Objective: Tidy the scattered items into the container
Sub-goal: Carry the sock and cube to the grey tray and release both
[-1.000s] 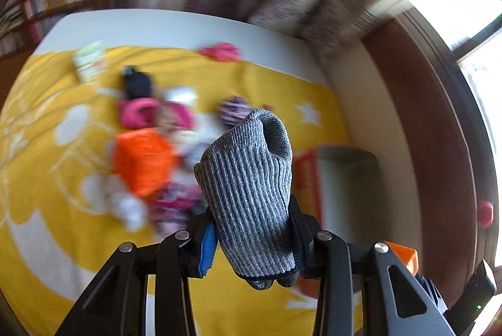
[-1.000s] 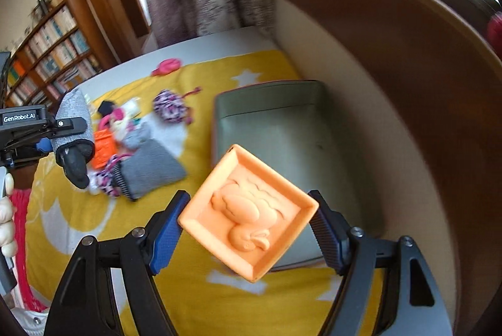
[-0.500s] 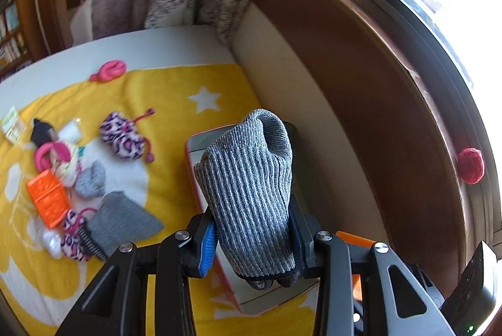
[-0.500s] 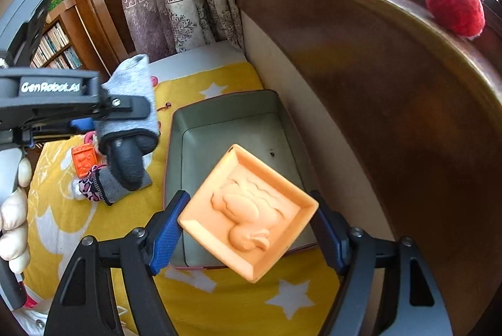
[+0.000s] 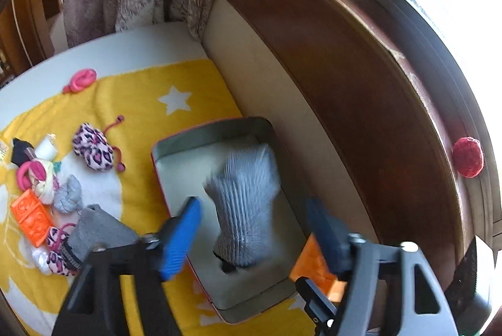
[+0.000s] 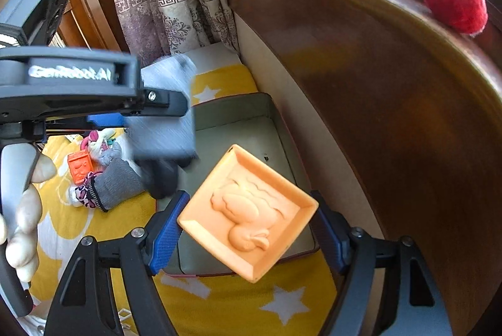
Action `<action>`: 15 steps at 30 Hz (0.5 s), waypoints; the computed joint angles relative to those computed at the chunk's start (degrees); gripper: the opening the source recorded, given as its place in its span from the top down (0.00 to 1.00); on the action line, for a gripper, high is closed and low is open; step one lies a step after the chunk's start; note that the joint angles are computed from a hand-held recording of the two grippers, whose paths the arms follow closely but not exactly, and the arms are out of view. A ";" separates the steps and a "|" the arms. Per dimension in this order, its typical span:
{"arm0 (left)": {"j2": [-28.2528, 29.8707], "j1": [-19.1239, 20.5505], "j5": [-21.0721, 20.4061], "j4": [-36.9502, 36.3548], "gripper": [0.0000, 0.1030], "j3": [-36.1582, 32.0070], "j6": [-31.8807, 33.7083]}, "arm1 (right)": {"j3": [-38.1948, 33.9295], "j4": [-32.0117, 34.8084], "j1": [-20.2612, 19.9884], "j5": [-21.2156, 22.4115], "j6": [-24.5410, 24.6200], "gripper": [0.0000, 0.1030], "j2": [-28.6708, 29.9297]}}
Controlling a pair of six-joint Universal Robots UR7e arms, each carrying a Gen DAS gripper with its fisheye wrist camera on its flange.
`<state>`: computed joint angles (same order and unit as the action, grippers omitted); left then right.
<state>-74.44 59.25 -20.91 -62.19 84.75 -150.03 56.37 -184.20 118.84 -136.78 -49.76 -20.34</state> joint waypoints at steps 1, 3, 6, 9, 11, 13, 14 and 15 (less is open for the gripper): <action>0.81 -0.19 -0.27 4.03 0.27 -1.63 -2.24 | -0.45 1.17 -0.06 -0.44 1.06 0.22 0.14; 1.47 -0.50 -0.79 7.68 0.27 -3.10 -3.89 | -0.26 1.35 -0.14 -0.56 1.58 0.22 0.03; 1.00 -1.06 -1.34 9.34 0.27 -2.60 -6.91 | -0.23 1.32 -0.07 -0.50 1.59 0.22 0.15; 0.42 -1.29 -2.49 8.99 0.27 -1.49 -8.32 | -0.64 2.14 -0.12 -0.62 2.22 0.22 0.38; -0.02 -1.64 -3.05 9.33 0.27 -0.66 -9.80 | -0.29 2.33 -0.12 -0.57 2.68 0.22 0.25; -0.09 -2.08 -3.72 10.65 0.27 -0.40 -11.79 | 0.66 2.24 0.01 -0.66 3.28 0.22 -0.16; -0.12 -2.30 -4.05 11.30 0.27 -0.22 -12.89 | 0.70 2.49 0.02 -0.58 3.55 0.22 -0.16; -0.06 -2.54 -4.37 12.03 0.27 -0.20 -13.97 | 0.67 2.70 0.06 -0.54 3.71 0.22 -0.12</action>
